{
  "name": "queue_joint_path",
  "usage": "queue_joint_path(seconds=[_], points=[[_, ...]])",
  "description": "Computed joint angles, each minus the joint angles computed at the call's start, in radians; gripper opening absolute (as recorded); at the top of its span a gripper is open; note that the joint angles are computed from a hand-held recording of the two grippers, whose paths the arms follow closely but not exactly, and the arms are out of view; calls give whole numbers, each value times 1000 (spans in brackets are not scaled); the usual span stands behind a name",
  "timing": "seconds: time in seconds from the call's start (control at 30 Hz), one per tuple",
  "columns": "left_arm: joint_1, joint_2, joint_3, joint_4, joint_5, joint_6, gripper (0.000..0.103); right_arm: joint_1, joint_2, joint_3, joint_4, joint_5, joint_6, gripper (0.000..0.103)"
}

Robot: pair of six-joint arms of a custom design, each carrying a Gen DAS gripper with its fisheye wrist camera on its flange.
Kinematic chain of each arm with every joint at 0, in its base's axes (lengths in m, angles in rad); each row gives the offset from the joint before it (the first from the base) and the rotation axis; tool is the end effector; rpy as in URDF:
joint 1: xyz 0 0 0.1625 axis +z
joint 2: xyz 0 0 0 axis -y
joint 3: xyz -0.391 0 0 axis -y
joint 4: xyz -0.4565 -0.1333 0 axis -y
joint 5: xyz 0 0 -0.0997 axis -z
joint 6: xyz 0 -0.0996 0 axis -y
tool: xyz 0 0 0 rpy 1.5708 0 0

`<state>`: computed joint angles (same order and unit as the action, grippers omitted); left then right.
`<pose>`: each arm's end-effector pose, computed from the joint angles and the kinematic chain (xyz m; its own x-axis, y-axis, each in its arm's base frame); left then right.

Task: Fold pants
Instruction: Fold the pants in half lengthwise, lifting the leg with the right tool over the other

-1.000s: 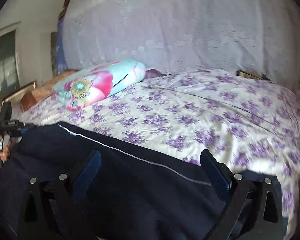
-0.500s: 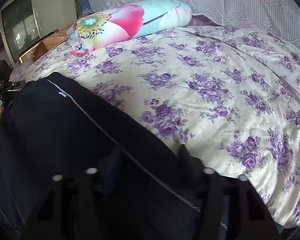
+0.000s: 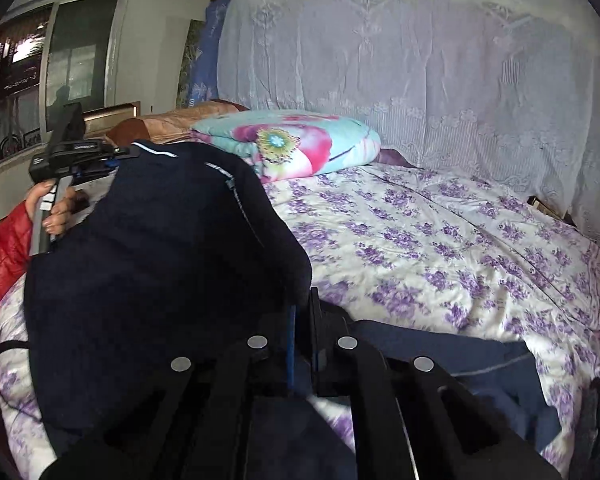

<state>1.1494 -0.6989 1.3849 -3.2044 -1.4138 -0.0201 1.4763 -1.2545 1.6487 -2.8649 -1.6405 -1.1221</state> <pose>-0.1875 -0.7824 0.1484 -0.9578 0.2774 -0.0749 0.2195 0.5383 -0.8137 0.0614 -0.6918 0.3751 -0.4814 -0.4933 0.7245 -0.8647 0.4022 -0.3008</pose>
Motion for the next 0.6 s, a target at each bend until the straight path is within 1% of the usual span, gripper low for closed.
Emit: queue_joint_path(seconds=[0.03,0.07,0.1,0.13,0.17,0.2,0.23,0.27,0.3,0.33,0.37,0.4,0.47,0.6], points=[[-2,-21,37,-14,5,-28,28,-10,-49,76,-25,12,-9,6],[-5,-41,83,-48,29,-59,33,-26,-97,153,-45,23,-12,6],[-7,-60,126,-79,50,-91,48,-44,-137,218,-58,31,-9,6],[-5,-84,172,-111,68,-130,66,-62,-165,266,-69,38,-11,6],[1,-110,228,-157,74,-188,72,-78,-190,311,-82,40,-16,6],[11,-134,271,-177,64,-264,75,-80,-206,341,-100,24,-32,6],[24,-155,310,-185,29,-337,75,-78,-220,360,-128,33,-47,6],[34,-168,336,-197,-15,-380,75,-82,-235,371,-132,68,-50,6],[36,-177,359,-216,-48,-406,75,-85,-240,365,-109,83,-35,6],[25,-183,382,-235,-39,-412,75,-88,-233,351,-84,77,-19,6],[0,-193,404,-245,13,-384,76,-92,-224,342,-70,66,-15,6],[-20,-198,412,-232,54,-375,80,-89,-214,331,-53,46,-9,6],[-37,-198,408,-196,81,-404,81,-91,-215,330,-55,64,-13,6],[-59,-189,383,-133,170,-444,81,-97,-220,341,-68,77,-12,6]])
